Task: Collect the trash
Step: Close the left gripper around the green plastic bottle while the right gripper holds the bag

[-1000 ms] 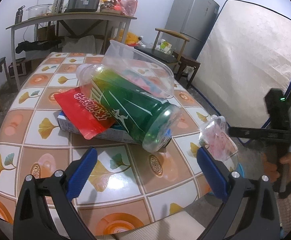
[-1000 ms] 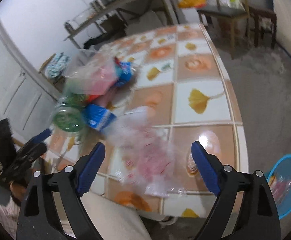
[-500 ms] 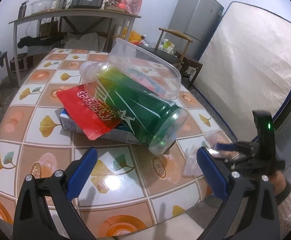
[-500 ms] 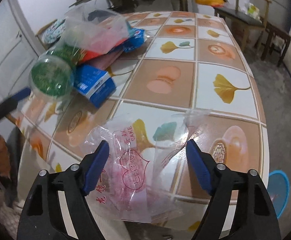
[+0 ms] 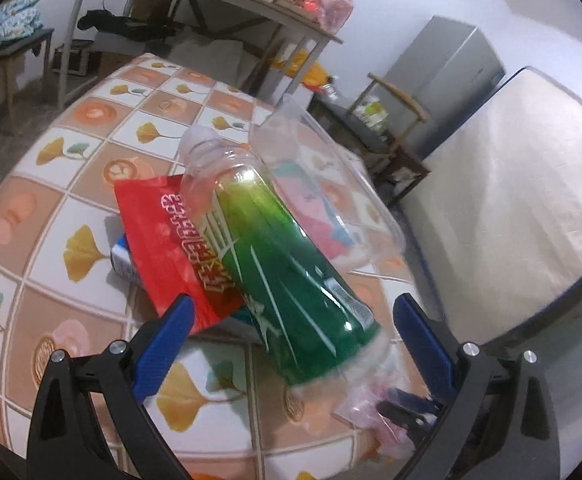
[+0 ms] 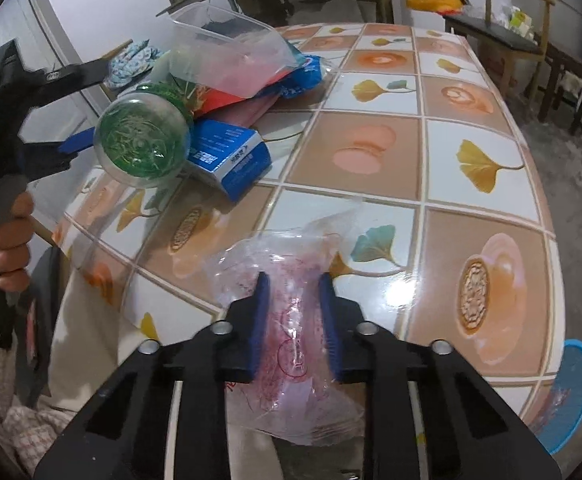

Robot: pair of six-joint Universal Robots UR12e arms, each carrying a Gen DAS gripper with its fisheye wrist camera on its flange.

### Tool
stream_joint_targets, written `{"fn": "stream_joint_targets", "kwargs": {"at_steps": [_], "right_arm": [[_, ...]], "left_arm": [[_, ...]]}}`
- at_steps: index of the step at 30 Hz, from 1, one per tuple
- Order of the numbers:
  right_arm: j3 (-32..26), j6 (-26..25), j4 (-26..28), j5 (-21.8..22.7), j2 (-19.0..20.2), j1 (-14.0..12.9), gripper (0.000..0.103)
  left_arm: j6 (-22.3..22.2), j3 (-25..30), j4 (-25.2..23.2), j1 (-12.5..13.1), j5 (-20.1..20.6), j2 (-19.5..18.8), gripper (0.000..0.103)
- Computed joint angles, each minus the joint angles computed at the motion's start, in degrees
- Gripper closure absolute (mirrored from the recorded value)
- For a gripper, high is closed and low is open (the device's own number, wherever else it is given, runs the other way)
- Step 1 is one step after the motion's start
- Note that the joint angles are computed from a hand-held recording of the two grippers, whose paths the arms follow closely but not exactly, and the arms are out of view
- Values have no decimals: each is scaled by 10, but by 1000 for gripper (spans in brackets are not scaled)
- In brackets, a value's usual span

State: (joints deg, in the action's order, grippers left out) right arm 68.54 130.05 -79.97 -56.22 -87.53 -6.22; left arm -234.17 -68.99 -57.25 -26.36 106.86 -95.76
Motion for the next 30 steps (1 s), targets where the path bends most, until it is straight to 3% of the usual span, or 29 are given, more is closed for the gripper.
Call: {"fn": "stream_joint_targets", "kwargs": {"at_steps": [3, 7, 11, 15, 16, 22, 30], "right_arm": [[6, 4, -6, 7, -4, -2, 86], [7, 9, -2, 19, -3, -5, 87], [10, 11, 0, 29, -4, -10, 88], [12, 10, 3, 38, -4, -15, 92], [12, 12, 3, 39, -4, -16, 103], [7, 18, 19, 49, 2, -22, 103], [8, 24, 24, 61, 4, -25, 103]], "left_arm": [[-10, 41, -68, -1, 14, -23, 6], [-13, 72, -120, 0, 7, -44, 8], [-29, 67, -116, 2, -14, -44, 23], [-41, 56, -107, 1, -14, -37, 26], [-46, 54, -105, -1, -12, -35, 26], [-56, 31, -103, -10, -15, -8, 30], [-56, 5, -143, -32, -29, 23, 31]]}}
